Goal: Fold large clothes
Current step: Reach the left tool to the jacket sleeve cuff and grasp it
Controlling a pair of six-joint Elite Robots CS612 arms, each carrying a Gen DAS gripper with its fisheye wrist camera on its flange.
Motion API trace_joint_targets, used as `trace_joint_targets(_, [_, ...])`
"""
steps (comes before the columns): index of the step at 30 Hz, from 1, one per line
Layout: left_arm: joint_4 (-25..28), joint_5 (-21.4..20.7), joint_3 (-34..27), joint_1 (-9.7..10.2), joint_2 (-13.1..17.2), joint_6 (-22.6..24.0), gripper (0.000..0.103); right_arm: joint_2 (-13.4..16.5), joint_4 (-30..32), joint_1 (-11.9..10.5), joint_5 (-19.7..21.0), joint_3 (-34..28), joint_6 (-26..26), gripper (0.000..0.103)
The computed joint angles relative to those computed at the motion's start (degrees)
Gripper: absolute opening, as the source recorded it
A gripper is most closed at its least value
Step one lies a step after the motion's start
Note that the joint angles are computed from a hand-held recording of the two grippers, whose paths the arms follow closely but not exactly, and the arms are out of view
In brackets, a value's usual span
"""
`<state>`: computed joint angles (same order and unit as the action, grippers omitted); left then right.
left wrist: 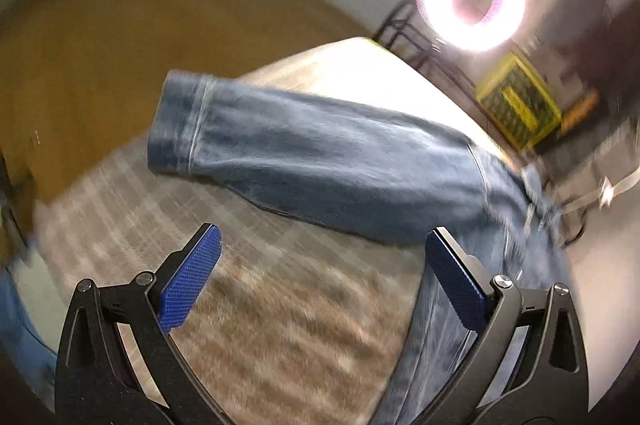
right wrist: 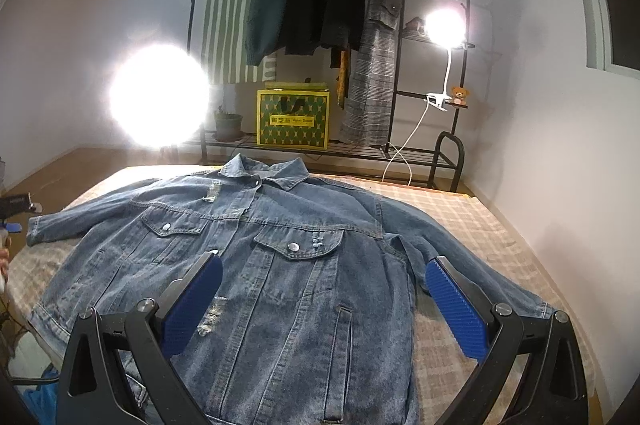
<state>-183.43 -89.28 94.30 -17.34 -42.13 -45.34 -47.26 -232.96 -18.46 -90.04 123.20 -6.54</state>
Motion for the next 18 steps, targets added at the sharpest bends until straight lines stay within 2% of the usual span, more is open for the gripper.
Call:
trace_joint_targets(2, [-0.57,-3.15,-1.05,1.75,1.29,-3.86,0.101,0.18,-0.06,0.19,0.01,-0.17,-0.51,0.103])
trace_joint_targets(3, [-0.41,-3.33,-1.41,2.35,1.69,-5.44,0.101,0.28,-0.05,0.35,-0.15,-0.25,-0.97,0.103])
trace_joint_targets(10, [-0.18,-1.43,-1.53,5.78,2.62,-10.90,0.101,1.03,0.31,1.27,-2.23,-1.12,-4.08,0.103])
trace_joint_targets(15, [0.99,-5.31,-2.08,6.97,3.80,-12.06,0.101,1.19,0.81,1.18,-1.07,-1.56,-3.75,0.103])
trace_joint_targets(18, [-0.30,-7.06,-2.66,7.14,4.93,-13.80,0.101,1.31,0.97,1.39,-1.01,-1.83,-3.66,0.103])
